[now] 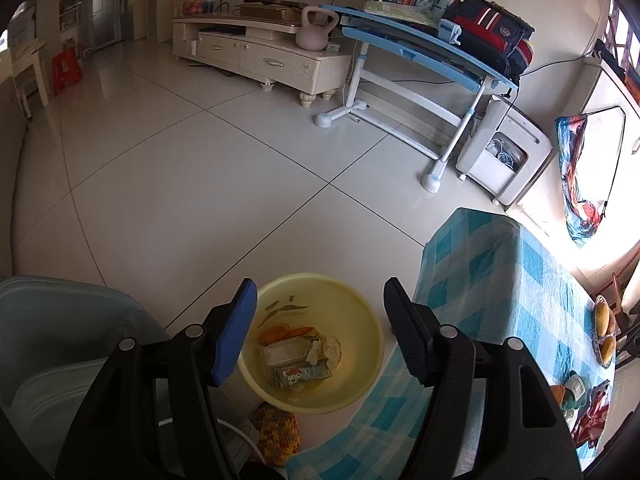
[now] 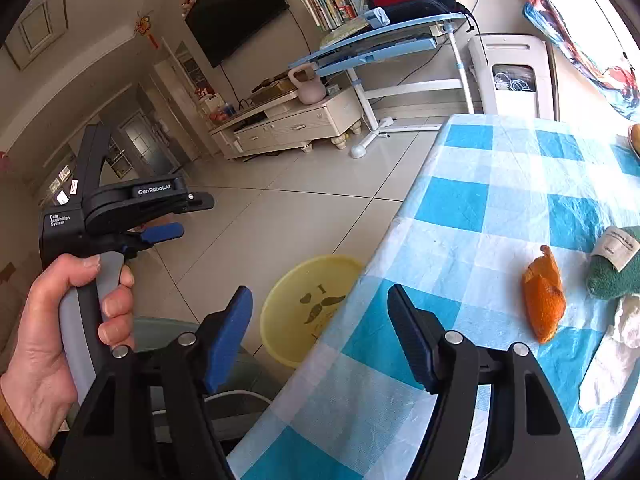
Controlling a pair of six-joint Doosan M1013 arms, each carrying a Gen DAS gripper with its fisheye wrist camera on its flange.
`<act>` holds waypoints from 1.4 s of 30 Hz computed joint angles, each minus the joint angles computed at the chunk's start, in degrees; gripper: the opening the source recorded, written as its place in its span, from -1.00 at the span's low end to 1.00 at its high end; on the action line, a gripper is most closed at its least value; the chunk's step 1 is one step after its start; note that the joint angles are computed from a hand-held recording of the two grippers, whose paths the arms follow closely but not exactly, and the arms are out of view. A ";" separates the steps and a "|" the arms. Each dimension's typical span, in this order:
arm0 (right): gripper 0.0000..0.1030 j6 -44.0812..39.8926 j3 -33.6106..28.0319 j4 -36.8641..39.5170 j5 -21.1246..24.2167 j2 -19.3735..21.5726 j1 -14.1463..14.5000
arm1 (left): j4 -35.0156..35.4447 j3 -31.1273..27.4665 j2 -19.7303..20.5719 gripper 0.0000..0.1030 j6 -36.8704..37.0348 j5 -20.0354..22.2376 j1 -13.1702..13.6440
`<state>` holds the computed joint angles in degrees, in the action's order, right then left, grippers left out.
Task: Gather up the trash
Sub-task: 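Move both open tools back toward the hollow carrot piece and white cloth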
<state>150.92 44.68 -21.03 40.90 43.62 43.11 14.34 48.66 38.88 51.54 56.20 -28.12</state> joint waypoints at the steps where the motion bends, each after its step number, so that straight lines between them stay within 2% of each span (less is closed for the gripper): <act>1: 0.31 2.30 1.04 -0.57 -0.76 -0.46 -0.13 | 0.63 -0.25 0.08 0.26 0.28 0.32 -0.28; 3: 0.31 5.08 2.04 -1.21 -1.32 -0.89 -0.25 | 1.90 -1.03 0.36 0.28 1.16 1.18 -0.95; 10: 0.31 2.77 3.11 1.28 -1.39 -1.57 -0.21 | 6.84 -2.15 0.12 0.39 5.04 2.52 -3.99; 13: 0.31 2.63 5.73 0.93 -2.26 -3.15 0.11 | 4.69 -1.97 -0.38 0.41 6.12 1.88 -4.84; 16: 0.31 5.29 10.96 -1.66 -4.15 -6.20 0.36 | 3.01 -1.30 -0.77 0.46 8.34 0.81 -5.91; 20: 0.31 9.13 17.30 -9.27 -1.57 -10.45 1.20 | 0.05 -2.48 -0.03 0.47 13.55 1.57 -7.19; 27: 0.32 15.39 25.90 -15.18 1.02 -16.08 0.97 | -6.78 -3.65 1.16 0.48 19.15 1.94 -8.73; 31: 0.32 14.94 25.89 -13.64 1.27 -16.13 0.20 | -6.67 -6.31 3.16 0.48 22.18 4.41 -10.12; 34: 0.32 9.44 23.21 -11.87 3.19 -14.90 -0.16 | -7.00 -8.68 4.72 0.48 24.08 6.05 -10.72; 39: 0.33 3.24 17.85 -10.60 12.24 -12.06 -1.21 | -9.41 -11.47 6.48 0.48 25.61 8.02 -11.03; 42: 0.36 0.34 17.84 -6.04 13.05 -11.54 -2.71 | -10.97 -13.21 7.57 0.48 26.78 9.11 -11.15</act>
<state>151.26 62.52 -27.07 53.94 32.08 40.40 3.37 35.45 46.45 78.32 65.32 -39.27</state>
